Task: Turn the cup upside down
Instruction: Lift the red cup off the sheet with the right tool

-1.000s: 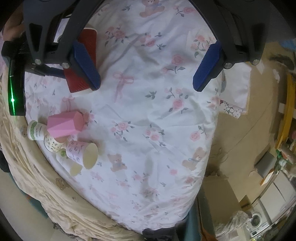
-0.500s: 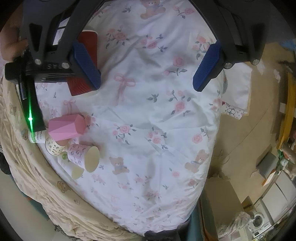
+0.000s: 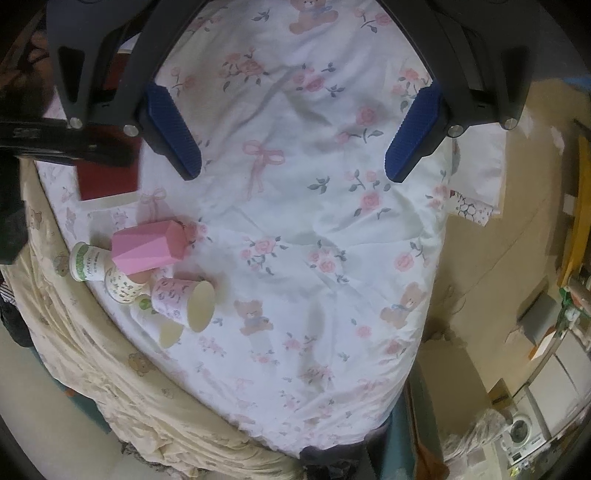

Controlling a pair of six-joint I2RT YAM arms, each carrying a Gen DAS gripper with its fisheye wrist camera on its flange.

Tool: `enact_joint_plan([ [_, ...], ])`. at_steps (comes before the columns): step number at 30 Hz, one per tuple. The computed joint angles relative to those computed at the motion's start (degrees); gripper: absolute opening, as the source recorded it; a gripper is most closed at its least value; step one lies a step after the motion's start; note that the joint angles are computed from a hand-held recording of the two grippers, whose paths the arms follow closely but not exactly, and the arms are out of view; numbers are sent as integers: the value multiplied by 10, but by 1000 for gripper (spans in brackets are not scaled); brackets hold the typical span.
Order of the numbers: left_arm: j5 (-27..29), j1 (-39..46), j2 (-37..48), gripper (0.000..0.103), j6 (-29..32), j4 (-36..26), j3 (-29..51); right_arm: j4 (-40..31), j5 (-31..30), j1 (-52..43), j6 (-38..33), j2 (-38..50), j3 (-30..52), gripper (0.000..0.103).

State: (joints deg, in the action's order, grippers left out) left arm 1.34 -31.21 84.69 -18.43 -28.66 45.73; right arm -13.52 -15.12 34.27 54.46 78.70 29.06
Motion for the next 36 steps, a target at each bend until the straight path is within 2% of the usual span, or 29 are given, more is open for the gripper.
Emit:
enact_joint_plan([
  [6,-1,-20,-9,99,-4,6,-6,-119,88,38,32,-169,-33,71],
  [10,-14,-40,-18,99,-5,10,-7,-132,125,50,70,-247,-68,71],
  [13,3,-41,-19,99,-2,13,-11,-121,152,56,86,-283,-93,71],
  [17,-1,-42,-21,99,-5,18,-19,-106,152,54,82,-279,-104,71],
  [22,23,-38,-28,99,-13,29,-27,-87,174,72,75,-257,-94,71],
  [30,25,-91,-59,99,8,47,-37,-89,226,101,88,-269,-87,71],
  [34,72,-116,-75,99,23,52,-39,-88,228,97,87,-275,-89,71],
  [36,74,-132,-79,99,27,52,-39,-87,224,96,85,-277,-90,71],
])
